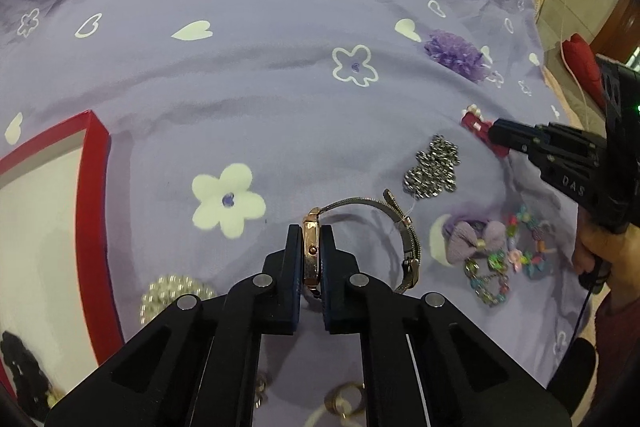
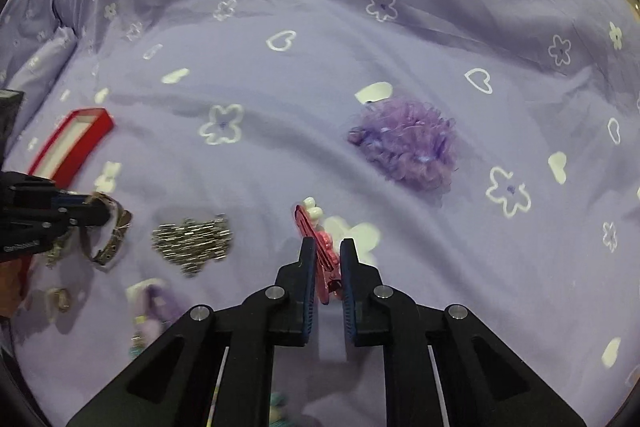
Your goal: Organize jewelry
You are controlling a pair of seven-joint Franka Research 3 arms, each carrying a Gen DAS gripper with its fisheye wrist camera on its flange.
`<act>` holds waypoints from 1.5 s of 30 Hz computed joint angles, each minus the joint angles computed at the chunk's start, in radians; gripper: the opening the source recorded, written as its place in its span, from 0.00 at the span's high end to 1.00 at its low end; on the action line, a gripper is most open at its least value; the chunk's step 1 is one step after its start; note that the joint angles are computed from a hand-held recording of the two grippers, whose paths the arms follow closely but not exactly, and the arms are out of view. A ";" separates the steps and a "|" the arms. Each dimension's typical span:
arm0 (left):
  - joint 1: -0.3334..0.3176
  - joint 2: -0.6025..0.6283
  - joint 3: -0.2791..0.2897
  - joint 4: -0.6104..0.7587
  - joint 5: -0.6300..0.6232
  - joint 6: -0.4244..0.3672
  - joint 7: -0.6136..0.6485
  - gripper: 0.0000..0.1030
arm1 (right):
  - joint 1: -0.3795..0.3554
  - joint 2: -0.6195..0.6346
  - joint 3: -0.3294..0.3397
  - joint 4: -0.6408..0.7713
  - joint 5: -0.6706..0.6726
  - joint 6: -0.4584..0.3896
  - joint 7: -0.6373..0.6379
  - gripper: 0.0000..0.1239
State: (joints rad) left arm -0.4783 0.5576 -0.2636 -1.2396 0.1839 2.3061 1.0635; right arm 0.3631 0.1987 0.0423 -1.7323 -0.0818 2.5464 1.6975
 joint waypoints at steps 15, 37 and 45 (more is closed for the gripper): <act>0.065 -0.259 -0.019 -0.340 -0.017 0.167 -0.047 0.94 | 0.050 -0.103 0.079 -0.112 0.184 0.113 0.021 0.91; 0.187 -0.584 0.020 -0.730 -0.031 0.265 -0.130 0.94 | 0.196 0.082 0.128 0.120 0.257 0.134 0.005 0.91; 0.227 -0.654 0.043 -0.819 -0.036 0.286 -0.147 0.94 | 0.246 0.190 0.124 0.271 0.249 0.098 0.008 0.91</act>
